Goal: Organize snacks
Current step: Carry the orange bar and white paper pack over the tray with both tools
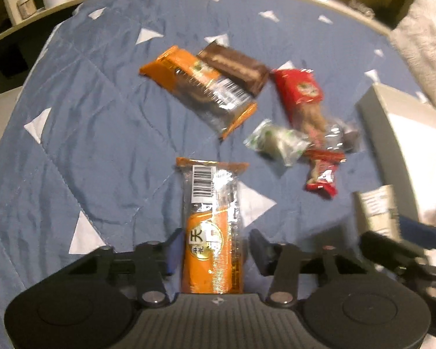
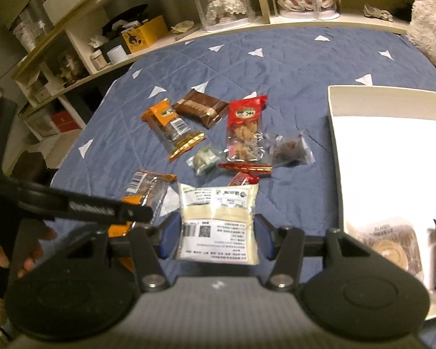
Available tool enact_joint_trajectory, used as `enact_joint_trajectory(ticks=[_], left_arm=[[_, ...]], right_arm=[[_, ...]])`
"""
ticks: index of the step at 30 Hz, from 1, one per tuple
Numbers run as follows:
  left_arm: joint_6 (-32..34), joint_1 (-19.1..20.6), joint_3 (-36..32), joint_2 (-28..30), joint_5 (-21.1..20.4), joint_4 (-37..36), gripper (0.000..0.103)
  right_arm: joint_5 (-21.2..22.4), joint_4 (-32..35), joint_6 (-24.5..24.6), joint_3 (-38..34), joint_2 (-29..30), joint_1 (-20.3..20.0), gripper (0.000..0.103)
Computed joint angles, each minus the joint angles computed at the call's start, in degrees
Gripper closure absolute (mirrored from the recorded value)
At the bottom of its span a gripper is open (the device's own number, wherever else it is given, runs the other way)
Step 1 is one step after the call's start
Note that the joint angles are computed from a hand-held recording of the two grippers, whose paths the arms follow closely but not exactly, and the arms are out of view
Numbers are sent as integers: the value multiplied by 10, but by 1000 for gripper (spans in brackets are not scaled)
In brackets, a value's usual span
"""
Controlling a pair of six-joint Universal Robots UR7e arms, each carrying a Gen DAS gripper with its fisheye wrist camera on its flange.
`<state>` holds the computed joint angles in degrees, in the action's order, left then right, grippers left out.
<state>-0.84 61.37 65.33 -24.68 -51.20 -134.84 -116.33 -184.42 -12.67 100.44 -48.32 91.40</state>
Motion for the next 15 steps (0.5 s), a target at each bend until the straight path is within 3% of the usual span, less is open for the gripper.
enact_joint_trajectory(ticks=[5,15], left_arm=[[3,-3,9,1,4,-41,67],[-28,-18,67,-35,-42,-142,67]], right_arm=[[-11,-5,4,0,0,0,43],[-17,-41,-4,11,-11,-1,43]])
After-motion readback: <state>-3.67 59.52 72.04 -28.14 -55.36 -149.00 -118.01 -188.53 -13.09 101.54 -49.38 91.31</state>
